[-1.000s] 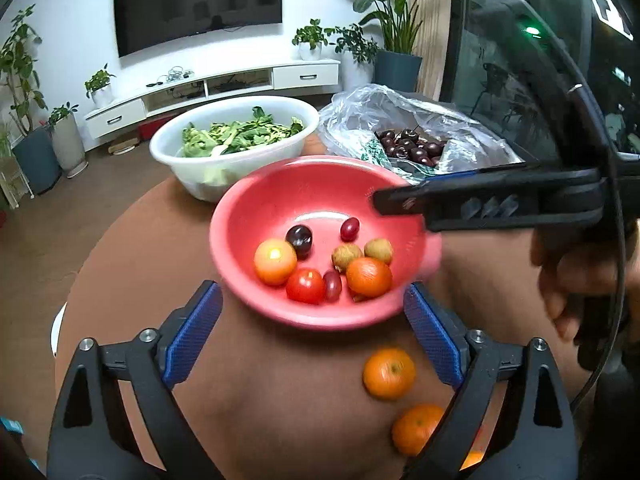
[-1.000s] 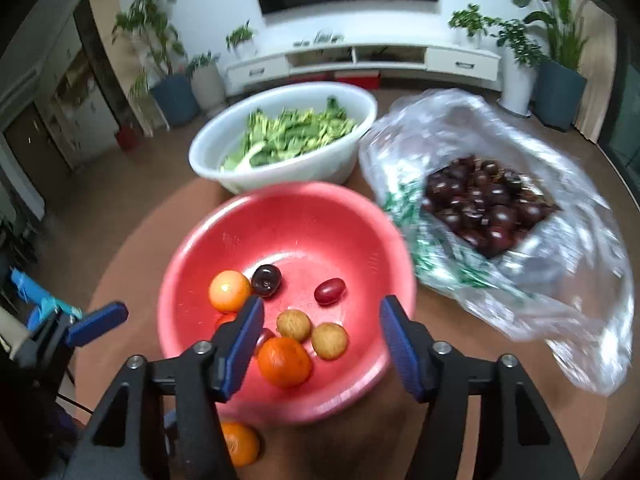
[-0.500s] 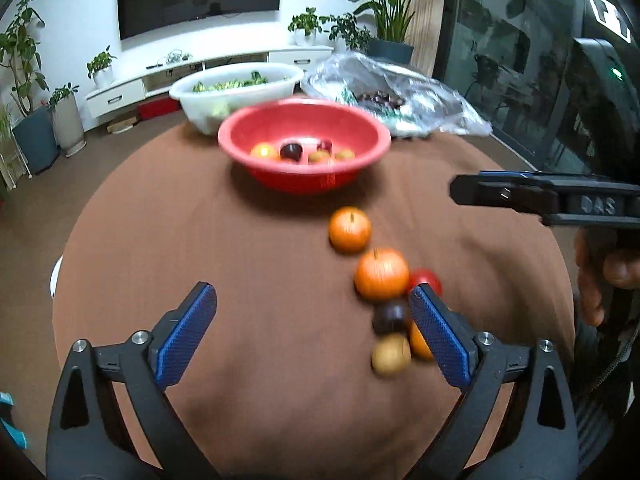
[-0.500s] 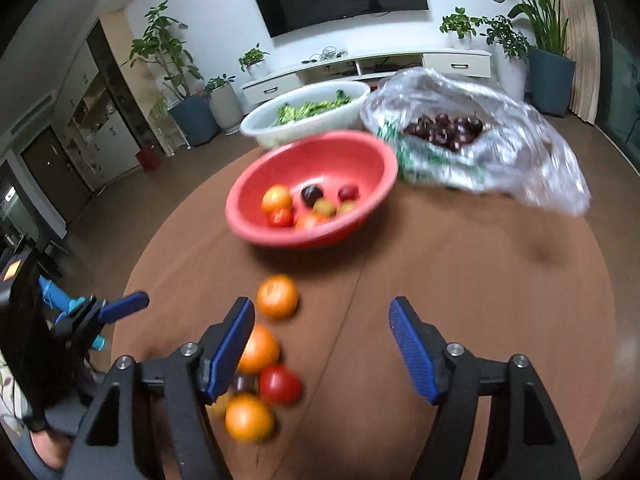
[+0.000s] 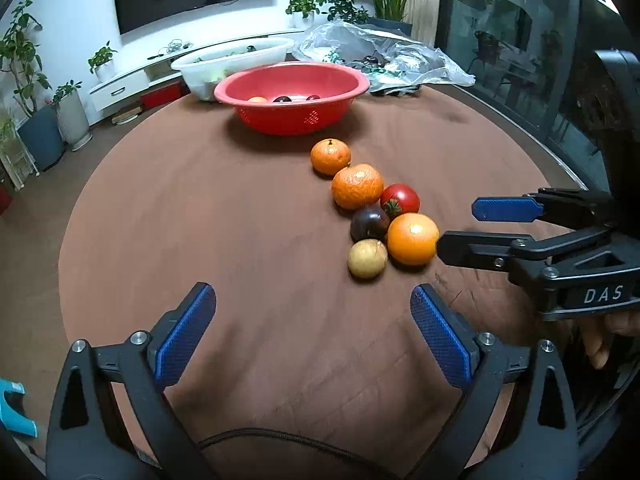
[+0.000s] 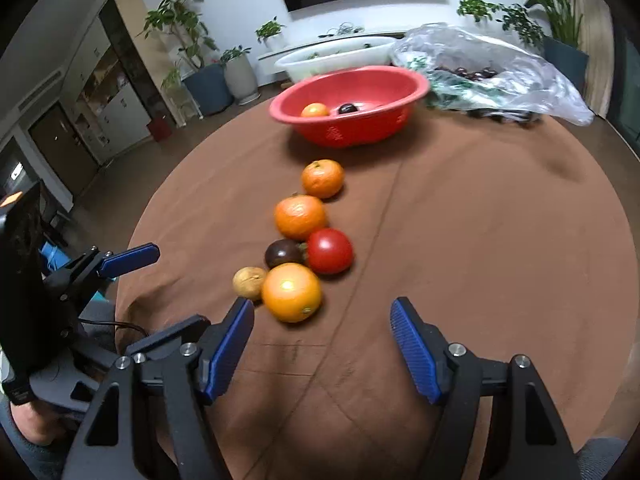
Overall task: Organize fruits
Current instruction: 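Move both tools back to the fruit row, then grasp the orange with the right tool while the left grasps the brown fruit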
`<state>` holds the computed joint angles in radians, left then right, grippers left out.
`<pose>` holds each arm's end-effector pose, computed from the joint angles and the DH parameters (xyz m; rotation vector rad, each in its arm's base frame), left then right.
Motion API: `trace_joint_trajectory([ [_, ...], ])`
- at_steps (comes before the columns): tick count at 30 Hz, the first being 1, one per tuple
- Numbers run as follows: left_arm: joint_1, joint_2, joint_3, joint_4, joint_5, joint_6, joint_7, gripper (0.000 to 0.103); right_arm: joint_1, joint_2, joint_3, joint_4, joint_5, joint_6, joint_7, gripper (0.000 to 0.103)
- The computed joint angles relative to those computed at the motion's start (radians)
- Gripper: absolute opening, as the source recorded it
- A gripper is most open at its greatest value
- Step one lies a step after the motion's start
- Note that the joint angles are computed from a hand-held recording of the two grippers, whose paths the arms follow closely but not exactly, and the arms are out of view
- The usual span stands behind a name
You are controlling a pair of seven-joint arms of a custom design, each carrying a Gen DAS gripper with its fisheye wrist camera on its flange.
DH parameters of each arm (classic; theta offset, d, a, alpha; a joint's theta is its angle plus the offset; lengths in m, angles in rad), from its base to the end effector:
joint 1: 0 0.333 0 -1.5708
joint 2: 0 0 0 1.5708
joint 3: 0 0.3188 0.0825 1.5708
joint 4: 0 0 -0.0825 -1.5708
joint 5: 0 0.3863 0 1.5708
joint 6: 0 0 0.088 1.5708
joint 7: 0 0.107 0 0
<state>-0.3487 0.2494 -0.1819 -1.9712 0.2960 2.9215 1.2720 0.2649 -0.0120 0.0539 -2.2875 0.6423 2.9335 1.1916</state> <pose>0.5558 -0.3381 0.4296 -1.3787 2.2597 -0.8440 0.5373 0.1370 0.4248 -1.8311 1.6374 -0.2953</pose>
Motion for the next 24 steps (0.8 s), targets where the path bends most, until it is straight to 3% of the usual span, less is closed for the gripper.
trace_joint_trajectory([
  [14,0.022,-0.013,-0.009,-0.018,-0.033,-0.015,-0.005,0.1,-0.011,0.053,0.019,0.036,-0.134,-0.022,0.051,0.057],
  [24,0.025,-0.002,-0.01,-0.003,-0.046,-0.036,0.008,0.1,-0.028,0.083,0.04,0.065,-0.081,-0.038,-0.028,0.047],
])
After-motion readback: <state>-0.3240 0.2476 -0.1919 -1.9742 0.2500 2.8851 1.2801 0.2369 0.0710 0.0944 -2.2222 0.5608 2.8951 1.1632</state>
